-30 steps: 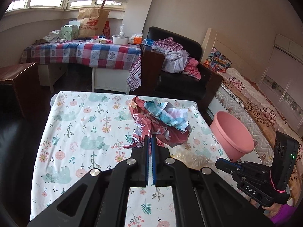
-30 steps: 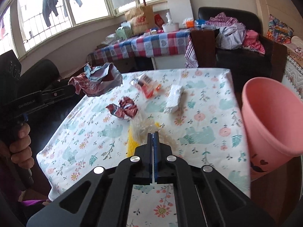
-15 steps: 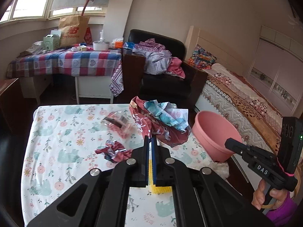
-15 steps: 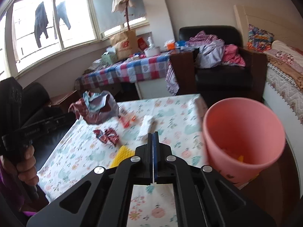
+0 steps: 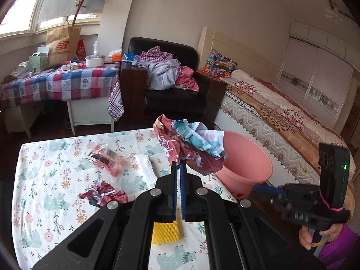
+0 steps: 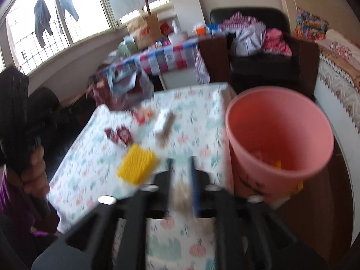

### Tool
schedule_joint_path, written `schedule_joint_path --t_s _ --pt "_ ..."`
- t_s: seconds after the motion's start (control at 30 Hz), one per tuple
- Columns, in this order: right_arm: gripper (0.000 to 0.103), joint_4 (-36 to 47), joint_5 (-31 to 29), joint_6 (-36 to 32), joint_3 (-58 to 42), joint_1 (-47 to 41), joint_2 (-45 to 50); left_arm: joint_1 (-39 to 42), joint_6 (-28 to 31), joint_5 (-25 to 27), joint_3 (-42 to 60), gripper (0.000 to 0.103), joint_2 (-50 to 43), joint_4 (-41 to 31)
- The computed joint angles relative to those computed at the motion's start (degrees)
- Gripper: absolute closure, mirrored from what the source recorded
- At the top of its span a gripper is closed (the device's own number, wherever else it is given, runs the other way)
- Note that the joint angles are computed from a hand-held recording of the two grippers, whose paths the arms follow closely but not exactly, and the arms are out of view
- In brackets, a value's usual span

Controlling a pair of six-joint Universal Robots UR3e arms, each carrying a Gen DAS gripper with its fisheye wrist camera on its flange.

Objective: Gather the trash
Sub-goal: 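Carry the wrapper and bubble wrap in both grippers over the pink bucket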

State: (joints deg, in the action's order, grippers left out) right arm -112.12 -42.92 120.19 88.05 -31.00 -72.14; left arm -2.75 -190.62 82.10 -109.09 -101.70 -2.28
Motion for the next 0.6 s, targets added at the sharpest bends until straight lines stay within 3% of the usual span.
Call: schedule_joint_path --t_s 0.03,0.07,0.4,0.5,0.6 --pt "0.059 0.4 -0.3 -1.1 1.2 -0.8 -0.6 -0.2 0.0 -0.1 0.4 0.102 -0.4 -0.1" --pt "0.058 0.6 -0.8 -2.4 2.4 -1.6 -1.3 -0.3 -0.1 -0.2 0.8 0.102 -0.8 -0.2" --pt "0.059 -2.6 -6.8 -7.2 8.1 -2.5 -0.7 -2.4 0.4 -0.5 4.2 0.102 -4.7 -1.0" --pt "0.077 -4.2 -7.6 -7.9 9.7 -2.0 -0.4 -2.8 0.2 -0.2 5.0 0.102 -5.4 -1.3" --pt "0.083 -2.6 -5.8 -9.4 10.5 -3.1 -0.9 -3.1 0.1 0.1 5.4 0.102 -5.7 -1.6"
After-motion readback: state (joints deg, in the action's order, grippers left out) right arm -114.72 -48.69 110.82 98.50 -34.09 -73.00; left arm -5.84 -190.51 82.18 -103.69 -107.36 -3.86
